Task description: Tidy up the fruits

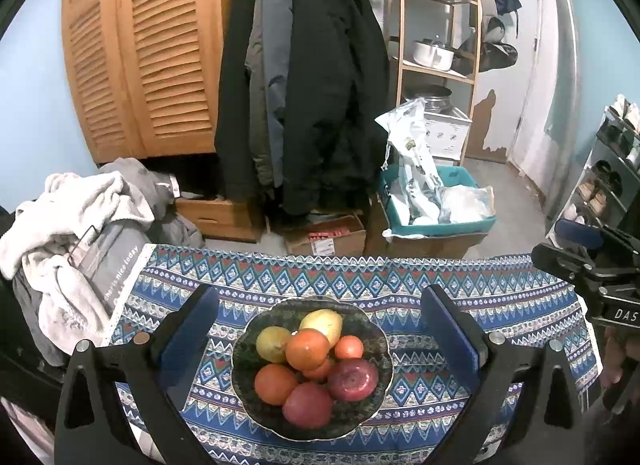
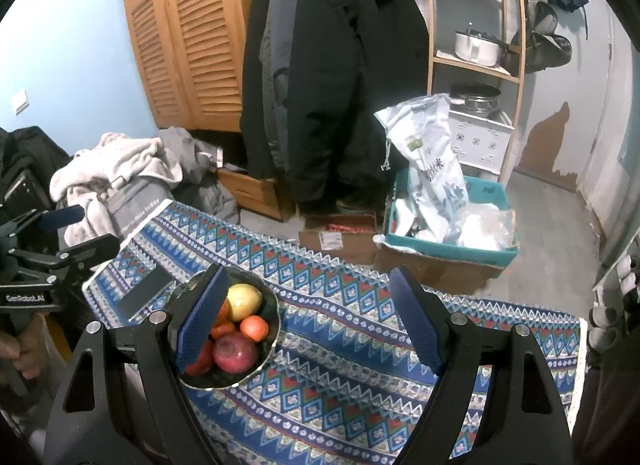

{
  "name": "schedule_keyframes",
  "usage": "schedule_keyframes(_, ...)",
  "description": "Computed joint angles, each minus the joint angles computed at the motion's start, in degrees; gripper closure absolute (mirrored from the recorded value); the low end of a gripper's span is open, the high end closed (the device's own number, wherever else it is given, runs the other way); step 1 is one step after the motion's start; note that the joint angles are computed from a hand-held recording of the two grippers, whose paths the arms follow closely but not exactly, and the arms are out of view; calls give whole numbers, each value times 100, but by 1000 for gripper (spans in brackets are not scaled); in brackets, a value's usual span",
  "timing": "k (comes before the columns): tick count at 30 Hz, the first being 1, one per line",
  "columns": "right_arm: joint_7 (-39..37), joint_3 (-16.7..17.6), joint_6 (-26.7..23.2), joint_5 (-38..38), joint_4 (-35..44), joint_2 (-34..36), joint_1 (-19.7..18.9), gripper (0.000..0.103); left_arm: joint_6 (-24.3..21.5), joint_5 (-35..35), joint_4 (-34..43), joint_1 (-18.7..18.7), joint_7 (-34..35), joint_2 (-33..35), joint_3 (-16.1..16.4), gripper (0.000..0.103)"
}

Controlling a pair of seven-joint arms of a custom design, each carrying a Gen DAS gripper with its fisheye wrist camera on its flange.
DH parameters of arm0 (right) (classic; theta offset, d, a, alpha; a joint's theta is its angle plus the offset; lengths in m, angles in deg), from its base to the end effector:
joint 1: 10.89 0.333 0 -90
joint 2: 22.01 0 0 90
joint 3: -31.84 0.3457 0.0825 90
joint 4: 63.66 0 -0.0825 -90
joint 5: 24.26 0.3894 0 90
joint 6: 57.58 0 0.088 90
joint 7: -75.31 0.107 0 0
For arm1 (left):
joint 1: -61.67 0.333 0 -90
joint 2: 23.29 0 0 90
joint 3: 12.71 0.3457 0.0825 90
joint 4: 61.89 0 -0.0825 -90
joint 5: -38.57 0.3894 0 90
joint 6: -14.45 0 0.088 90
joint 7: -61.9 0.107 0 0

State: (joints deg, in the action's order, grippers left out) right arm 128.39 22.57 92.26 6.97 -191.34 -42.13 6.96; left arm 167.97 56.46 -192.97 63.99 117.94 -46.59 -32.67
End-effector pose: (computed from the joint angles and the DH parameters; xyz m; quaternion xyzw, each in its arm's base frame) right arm 0.4902 0.0509 0.6209 -0.7613 0.4994 -0.1705 0.3768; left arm 0.4468 -0.1793 0.6153 -0.6557 0.6358 -0.2832 0.2927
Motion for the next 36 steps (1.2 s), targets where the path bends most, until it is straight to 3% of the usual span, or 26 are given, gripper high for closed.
schedule_keyframes(36,-70,1,-59,19,38,25,-60,21,-385,8,140,-187,-143,121,99,1)
